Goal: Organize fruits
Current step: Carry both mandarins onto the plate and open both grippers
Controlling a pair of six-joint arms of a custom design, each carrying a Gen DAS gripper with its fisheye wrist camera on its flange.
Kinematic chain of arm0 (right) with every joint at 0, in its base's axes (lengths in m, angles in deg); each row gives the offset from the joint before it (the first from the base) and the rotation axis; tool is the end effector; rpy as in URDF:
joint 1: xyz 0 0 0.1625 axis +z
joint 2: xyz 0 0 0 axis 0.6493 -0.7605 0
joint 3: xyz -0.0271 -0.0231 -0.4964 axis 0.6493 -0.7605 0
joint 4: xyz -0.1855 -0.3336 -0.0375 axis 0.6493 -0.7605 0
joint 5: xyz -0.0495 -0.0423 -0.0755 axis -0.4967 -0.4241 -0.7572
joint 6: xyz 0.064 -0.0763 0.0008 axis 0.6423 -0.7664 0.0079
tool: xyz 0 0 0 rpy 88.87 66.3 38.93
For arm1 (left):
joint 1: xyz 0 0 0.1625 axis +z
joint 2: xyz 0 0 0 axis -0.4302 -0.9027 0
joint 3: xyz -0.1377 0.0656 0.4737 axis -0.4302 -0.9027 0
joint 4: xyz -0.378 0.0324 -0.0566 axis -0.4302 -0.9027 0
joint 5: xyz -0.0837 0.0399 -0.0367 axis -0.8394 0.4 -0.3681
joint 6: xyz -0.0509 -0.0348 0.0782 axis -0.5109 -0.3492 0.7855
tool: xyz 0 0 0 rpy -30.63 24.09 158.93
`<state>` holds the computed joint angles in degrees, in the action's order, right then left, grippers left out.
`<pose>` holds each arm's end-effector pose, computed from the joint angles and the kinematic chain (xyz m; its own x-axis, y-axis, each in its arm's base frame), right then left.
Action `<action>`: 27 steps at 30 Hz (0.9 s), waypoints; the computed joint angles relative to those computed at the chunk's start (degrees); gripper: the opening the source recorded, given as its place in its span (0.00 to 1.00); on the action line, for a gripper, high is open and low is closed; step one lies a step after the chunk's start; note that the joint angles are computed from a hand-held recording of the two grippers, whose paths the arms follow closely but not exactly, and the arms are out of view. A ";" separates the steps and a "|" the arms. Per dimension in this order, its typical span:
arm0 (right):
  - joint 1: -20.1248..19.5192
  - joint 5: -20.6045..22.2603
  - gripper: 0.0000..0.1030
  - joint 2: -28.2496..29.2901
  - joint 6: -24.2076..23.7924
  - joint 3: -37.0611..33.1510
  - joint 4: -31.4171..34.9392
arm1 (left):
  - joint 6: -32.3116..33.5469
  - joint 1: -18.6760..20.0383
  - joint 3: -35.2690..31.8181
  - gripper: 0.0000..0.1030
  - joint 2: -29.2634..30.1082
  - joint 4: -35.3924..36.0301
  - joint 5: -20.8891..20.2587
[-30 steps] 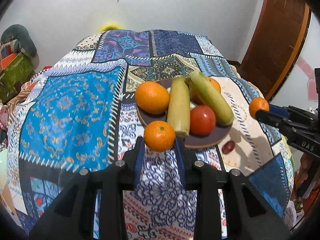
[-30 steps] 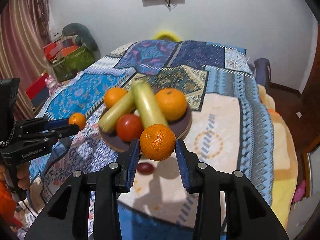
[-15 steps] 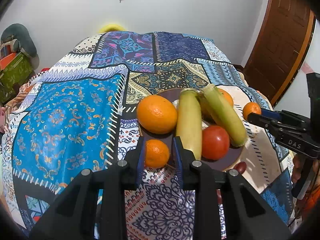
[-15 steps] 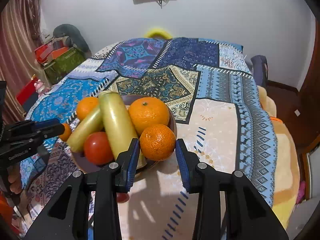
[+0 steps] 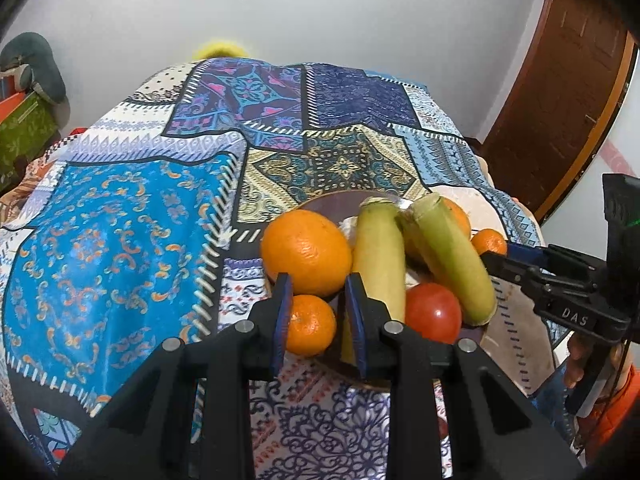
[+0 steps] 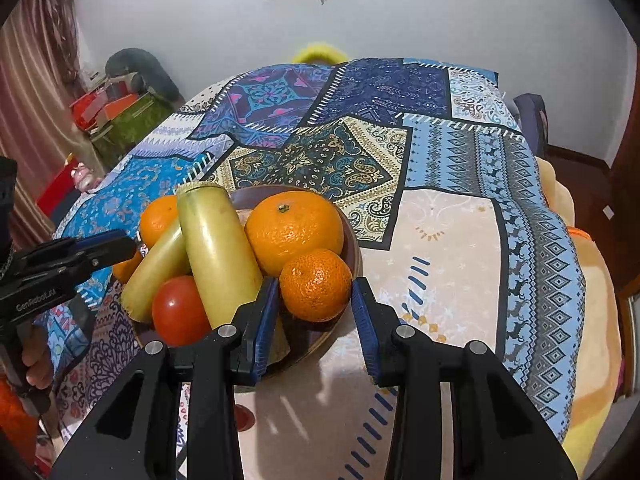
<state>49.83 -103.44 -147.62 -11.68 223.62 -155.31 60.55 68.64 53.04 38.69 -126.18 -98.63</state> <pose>0.1136 -0.4202 0.2106 -0.7744 -0.4395 0.4552 -0.5940 0.7527 -0.2839 -0.1926 -0.4665 0.0421 -0.8159 0.0517 -0.5759 0.4077 0.7577 -0.5095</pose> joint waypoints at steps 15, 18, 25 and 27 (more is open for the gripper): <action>0.71 -0.95 0.39 -1.91 -1.35 -0.03 1.36 | -2.82 -2.86 1.23 0.26 -3.02 2.90 1.98; 1.10 -0.96 0.40 -3.04 -1.37 0.71 0.99 | -4.99 -4.12 2.83 0.26 -4.43 4.75 3.26; 1.82 -0.82 0.45 -5.53 -1.50 4.35 -1.40 | -12.22 -7.06 6.59 0.27 -6.41 10.69 3.82; 2.01 -0.90 0.45 -5.94 -1.21 5.24 -1.98 | -14.45 -7.97 7.45 0.27 -6.40 12.16 3.60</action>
